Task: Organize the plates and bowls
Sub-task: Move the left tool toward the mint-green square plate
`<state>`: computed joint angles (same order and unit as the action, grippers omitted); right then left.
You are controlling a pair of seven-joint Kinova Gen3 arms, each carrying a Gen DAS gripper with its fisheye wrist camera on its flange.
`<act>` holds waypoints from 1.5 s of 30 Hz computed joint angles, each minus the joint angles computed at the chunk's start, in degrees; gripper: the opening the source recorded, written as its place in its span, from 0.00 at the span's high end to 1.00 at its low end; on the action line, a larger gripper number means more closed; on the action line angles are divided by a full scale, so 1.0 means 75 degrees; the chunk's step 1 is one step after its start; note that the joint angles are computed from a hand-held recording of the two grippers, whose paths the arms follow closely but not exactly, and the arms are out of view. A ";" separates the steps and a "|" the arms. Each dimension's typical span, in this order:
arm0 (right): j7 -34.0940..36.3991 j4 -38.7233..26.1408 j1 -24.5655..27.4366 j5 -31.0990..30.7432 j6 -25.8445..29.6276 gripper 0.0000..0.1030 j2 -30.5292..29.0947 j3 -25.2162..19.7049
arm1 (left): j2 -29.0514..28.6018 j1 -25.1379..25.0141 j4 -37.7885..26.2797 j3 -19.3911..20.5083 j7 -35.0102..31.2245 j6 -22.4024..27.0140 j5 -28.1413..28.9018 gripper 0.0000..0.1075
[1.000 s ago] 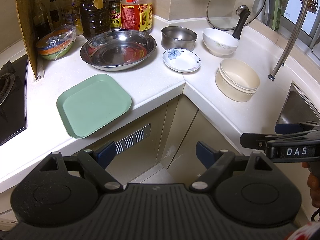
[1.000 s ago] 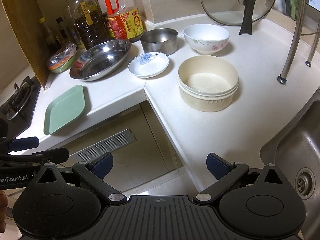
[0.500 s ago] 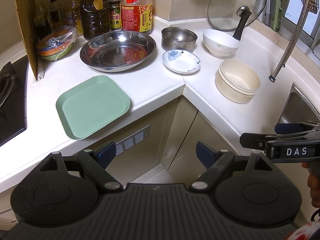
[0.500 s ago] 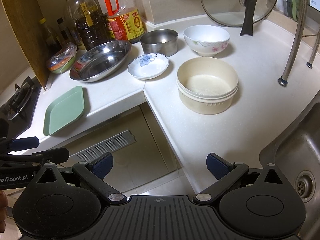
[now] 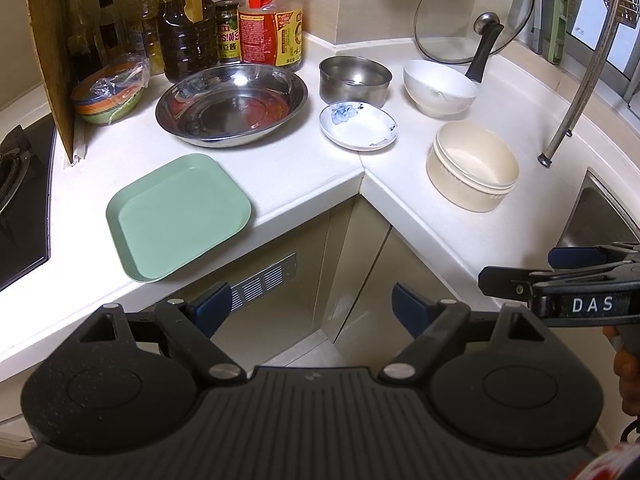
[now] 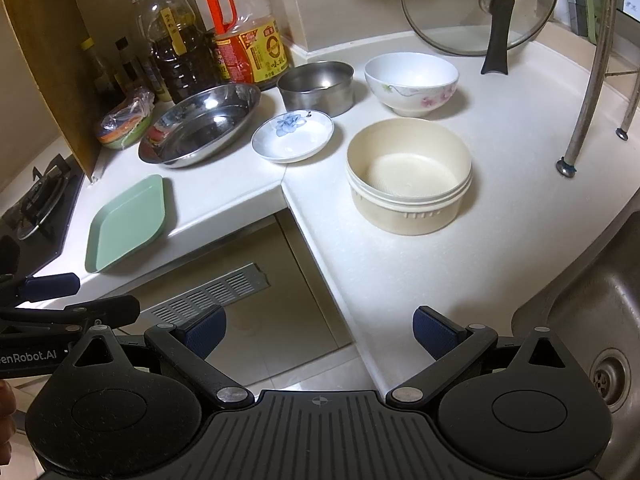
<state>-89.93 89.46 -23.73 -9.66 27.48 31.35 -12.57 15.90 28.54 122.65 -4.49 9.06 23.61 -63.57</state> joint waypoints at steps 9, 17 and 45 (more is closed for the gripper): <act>0.1167 0.0164 0.0901 -0.0619 -0.0546 0.03 0.0185 -0.0820 | 0.0244 0.0375 -0.0279 -0.0058 0.0661 0.0590 -0.0277 0.20; 0.2749 0.0171 0.2016 -0.1376 -0.1152 0.03 0.0667 -0.2117 | 0.0439 0.0520 -0.0292 0.0272 0.1945 0.1973 -0.0528 0.21; 0.4551 -0.2763 0.0791 -0.2046 -0.0298 0.37 0.2922 -0.2411 | 0.0738 -0.1667 0.0894 0.0437 0.5169 0.1228 -0.3240 0.45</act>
